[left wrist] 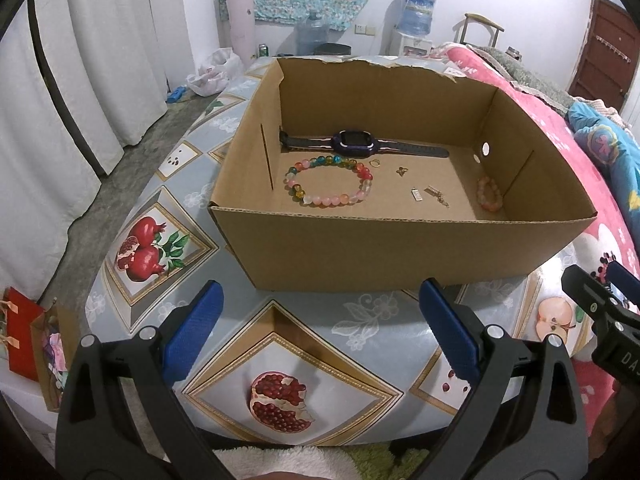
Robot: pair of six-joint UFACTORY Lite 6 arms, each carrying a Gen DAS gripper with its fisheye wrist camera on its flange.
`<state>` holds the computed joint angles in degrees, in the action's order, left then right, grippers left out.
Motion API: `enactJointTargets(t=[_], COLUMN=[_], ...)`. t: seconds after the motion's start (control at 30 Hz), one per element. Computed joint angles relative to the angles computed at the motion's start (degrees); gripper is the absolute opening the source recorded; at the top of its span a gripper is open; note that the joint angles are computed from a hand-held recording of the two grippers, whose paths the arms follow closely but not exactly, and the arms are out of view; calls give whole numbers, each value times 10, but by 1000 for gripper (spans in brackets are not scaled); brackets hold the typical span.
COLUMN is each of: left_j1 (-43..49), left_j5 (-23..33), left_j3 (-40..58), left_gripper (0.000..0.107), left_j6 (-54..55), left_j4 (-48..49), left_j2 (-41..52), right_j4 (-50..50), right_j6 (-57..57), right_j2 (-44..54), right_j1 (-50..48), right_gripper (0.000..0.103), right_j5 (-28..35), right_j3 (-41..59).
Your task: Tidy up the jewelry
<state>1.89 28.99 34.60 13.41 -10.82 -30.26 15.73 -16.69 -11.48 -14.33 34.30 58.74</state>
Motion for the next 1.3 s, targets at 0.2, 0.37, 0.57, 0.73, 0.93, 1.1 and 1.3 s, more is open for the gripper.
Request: enactJointTargets(t=[0.2, 0.37, 0.57, 0.73, 0.93, 1.1, 1.3], left_j1=[1, 3, 8, 5, 3, 4, -6], left_j5=[1, 3, 9, 9, 8, 12, 10], left_j3=[1, 1, 3, 2, 1, 2, -2], left_gripper=[95, 95, 95, 95, 95, 95, 95], left_j6=[5, 9, 16, 11, 8, 8, -5], left_j4=[-3, -6, -8, -4, -2, -2, 12], left_j2=[1, -1, -2, -4, -4, -4, -7], right_j4=[-8, -10, -12, -10, -9, -9, -8], right_j6=[6, 9, 11, 10, 9, 9, 10], right_j2=[6, 4, 4, 4, 5, 3, 1], right_j1=[7, 10, 11, 11, 9, 9, 10], right_gripper=[96, 96, 96, 96, 96, 96, 96], right_j5=[-1, -1, 0, 0, 1, 2, 0], right_j3=[9, 9, 9, 9, 11, 9, 3])
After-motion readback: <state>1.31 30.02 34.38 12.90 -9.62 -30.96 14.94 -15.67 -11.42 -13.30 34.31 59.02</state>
